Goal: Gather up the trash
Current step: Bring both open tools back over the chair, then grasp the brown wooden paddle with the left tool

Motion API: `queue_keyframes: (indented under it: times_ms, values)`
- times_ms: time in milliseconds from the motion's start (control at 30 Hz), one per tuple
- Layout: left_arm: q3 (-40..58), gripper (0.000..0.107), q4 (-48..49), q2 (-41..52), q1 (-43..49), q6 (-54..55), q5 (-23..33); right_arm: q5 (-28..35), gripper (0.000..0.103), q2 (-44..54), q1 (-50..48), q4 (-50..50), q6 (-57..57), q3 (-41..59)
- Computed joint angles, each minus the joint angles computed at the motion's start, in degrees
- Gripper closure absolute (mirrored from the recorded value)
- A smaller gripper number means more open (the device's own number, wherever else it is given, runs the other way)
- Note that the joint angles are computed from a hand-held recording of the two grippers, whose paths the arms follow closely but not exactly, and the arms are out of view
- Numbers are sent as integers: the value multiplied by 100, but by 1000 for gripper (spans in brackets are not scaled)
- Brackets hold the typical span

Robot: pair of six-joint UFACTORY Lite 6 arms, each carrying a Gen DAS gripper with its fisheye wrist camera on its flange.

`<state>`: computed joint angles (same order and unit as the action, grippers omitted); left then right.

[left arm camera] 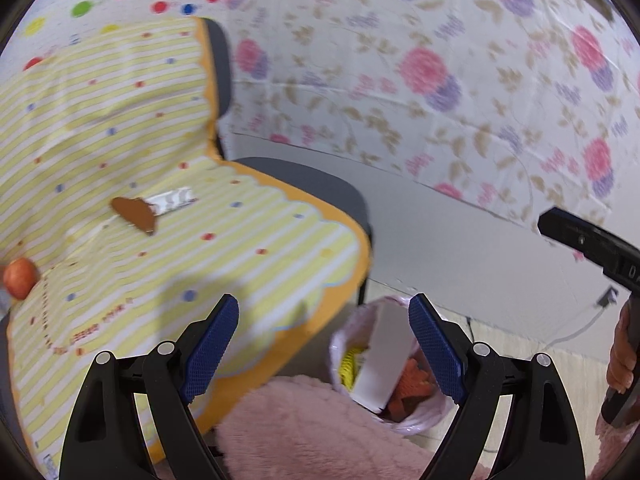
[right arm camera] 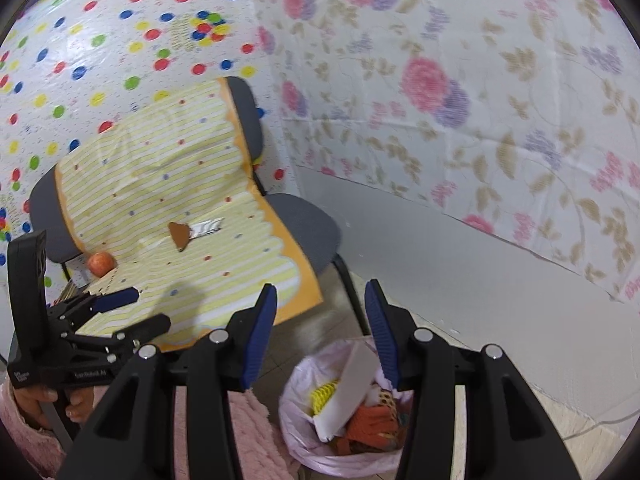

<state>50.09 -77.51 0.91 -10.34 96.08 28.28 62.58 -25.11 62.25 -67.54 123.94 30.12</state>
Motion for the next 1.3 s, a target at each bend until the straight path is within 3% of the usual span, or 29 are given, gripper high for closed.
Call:
queue_keyframes:
  times_ms: [500,933,1100,1300]
  values:
    - [1091,20,392,909,1973,-489,97,-2392,57,1943,-1985,-1227,-706,1661]
    - [2488,20,1045,2237,2344,-1552,-485,-4234,52,4385,-3075,-1657,-1205,3929]
    - [3474,20,1760,2967,2134,-2550,-753,-4656,52,5714,-3441,-181,-3120,5512]
    - [5274,20,3472,4265,1515,-4596,-734,-4429,52,7409,-3796,2001,-5859,7958]
